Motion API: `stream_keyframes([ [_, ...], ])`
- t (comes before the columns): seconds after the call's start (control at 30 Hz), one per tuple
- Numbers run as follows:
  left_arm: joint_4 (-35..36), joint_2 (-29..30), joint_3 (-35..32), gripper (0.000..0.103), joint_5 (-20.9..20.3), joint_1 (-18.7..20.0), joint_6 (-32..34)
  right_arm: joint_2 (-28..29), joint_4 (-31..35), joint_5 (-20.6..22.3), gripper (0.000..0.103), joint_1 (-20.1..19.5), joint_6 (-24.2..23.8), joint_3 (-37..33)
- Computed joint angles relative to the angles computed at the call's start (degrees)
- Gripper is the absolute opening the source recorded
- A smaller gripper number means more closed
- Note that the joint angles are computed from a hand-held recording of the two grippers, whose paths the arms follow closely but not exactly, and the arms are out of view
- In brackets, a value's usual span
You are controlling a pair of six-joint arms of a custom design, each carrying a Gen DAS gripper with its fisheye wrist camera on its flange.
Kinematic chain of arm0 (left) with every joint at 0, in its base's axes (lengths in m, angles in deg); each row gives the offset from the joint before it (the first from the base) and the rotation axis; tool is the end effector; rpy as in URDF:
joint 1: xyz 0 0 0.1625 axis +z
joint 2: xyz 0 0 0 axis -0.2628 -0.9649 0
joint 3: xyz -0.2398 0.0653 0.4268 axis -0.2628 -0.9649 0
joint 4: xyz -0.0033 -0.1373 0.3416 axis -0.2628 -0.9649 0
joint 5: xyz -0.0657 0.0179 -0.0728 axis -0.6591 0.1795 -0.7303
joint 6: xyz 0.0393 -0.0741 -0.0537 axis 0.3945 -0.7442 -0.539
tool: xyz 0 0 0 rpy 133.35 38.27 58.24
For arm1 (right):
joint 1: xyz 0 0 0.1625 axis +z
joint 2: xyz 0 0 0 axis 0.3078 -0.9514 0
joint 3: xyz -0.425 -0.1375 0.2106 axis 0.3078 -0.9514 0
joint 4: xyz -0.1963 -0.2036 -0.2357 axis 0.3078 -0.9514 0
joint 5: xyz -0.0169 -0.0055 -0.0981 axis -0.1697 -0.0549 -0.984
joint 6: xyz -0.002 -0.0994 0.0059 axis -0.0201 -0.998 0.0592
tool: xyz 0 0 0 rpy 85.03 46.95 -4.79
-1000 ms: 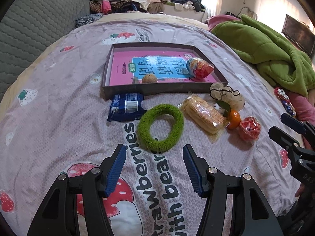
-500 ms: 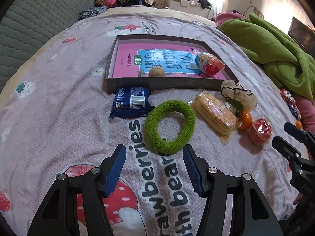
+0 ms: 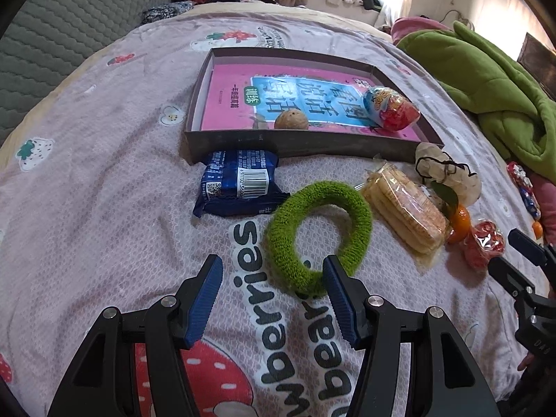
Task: Organize objects
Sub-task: 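Grasp the green fuzzy ring with the left tool while the right tool grasps the red bag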
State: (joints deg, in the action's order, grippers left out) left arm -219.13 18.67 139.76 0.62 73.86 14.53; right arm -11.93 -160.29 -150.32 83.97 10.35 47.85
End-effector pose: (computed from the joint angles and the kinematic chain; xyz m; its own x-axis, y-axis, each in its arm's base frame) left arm -0.1683 -0.6512 0.1298 -0.7699 0.2380 -0.5921 0.4671 0.8424 -0.2688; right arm 0.1864 -0.5545 0.1402 -0.6765 -0.0533 0.7345 -0.5094 0.7542 -0.4144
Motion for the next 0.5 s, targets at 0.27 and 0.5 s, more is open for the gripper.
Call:
stream_keyframes([
  [0.27,0.4,1.1,-1.6,0.062,0.0,0.8,-0.1,1.4,0.8,-0.9,0.065,-1.0,-1.6,-2.0],
  [0.5,1.3,1.9,-2.8,0.062,-0.3,1.7,-1.7,2.6,0.0,-2.2,0.065,-2.0,-2.7,-3.4],
])
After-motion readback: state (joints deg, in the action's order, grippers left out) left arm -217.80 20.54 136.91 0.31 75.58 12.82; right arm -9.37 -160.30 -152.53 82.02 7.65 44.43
